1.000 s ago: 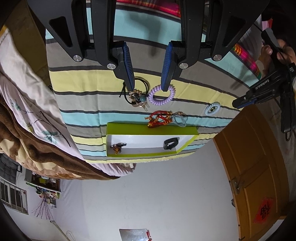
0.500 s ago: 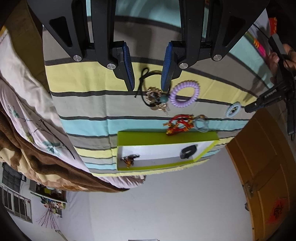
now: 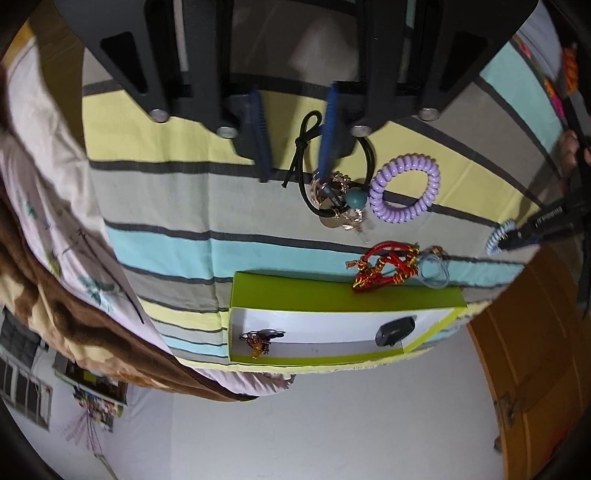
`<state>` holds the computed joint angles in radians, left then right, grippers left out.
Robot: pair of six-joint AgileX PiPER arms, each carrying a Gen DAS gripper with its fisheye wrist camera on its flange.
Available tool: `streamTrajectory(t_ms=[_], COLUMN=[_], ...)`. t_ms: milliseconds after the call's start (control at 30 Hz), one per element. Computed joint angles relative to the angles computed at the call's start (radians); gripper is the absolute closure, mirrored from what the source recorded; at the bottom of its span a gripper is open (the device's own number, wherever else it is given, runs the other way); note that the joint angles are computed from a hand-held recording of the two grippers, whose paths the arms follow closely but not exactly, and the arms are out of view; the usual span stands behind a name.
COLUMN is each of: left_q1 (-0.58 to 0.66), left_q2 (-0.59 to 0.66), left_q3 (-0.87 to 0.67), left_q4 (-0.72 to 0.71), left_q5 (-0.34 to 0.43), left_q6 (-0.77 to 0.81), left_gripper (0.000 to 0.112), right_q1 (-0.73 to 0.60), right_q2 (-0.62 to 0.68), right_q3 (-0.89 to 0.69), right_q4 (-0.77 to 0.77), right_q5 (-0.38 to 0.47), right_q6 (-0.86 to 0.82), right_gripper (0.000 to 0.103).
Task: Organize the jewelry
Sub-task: 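Grasp the light blue coil hair tie with the left gripper while the right grasps the black beaded hair tie, then carry both hair ties into the green box and open both grippers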
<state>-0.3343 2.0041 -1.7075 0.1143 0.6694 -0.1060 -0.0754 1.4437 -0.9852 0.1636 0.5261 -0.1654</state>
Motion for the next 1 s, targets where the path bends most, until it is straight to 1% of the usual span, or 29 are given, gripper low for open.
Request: streamTrajectory(t_ms=[33, 67, 133, 200, 267, 367, 567, 733, 867, 933, 1000], left_q1=[-0.003, -0.004, 0.001, 0.004, 0.01, 0.022, 0.031, 0.029, 0.027, 0.024, 0.018], left_q2=[0.002, 0.001, -0.003, -0.014, -0.025, -0.064, -0.139, -0.185, -0.214, -0.22, -0.224], left_q3=[-0.004, -0.003, 0.003, 0.022, 0.041, 0.096, 0.176, 0.211, 0.234, 0.239, 0.243], left_q4=[0.006, 0.008, -0.01, -0.018, -0.037, -0.09, -0.146, -0.167, -0.19, -0.196, -0.193], left_q5=[0.004, 0.004, -0.001, -0.015, -0.03, -0.072, -0.13, -0.15, -0.161, -0.162, -0.163], left_q6=[-0.002, 0.001, 0.02, 0.026, 0.037, 0.068, 0.113, 0.133, 0.152, 0.155, 0.151], left_gripper=[0.098, 0.098, 0.101, 0.103, 0.104, 0.104, 0.104, 0.104, 0.104, 0.104, 0.104], right_q1=[0.005, 0.006, 0.004, -0.008, -0.023, -0.03, -0.034, -0.037, -0.056, -0.062, -0.083], right_q2=[0.003, 0.006, 0.003, -0.002, -0.019, -0.05, -0.112, -0.155, -0.21, -0.219, -0.212], right_q3=[-0.002, -0.007, -0.004, -0.001, 0.009, 0.021, 0.031, 0.031, 0.042, 0.044, 0.043], right_q4=[-0.011, -0.011, -0.008, 0.027, 0.078, 0.1, 0.128, 0.165, 0.256, 0.272, 0.317], right_q5=[-0.001, 0.002, 0.001, 0.003, 0.005, 0.004, 0.005, 0.016, 0.013, 0.015, 0.036], right_q6=[0.003, 0.002, 0.001, -0.024, -0.066, -0.085, -0.1, -0.125, -0.207, -0.222, -0.262], right_gripper=[0.096, 0.099, 0.099, 0.099, 0.099, 0.099, 0.099, 0.099, 0.1, 0.1, 0.1])
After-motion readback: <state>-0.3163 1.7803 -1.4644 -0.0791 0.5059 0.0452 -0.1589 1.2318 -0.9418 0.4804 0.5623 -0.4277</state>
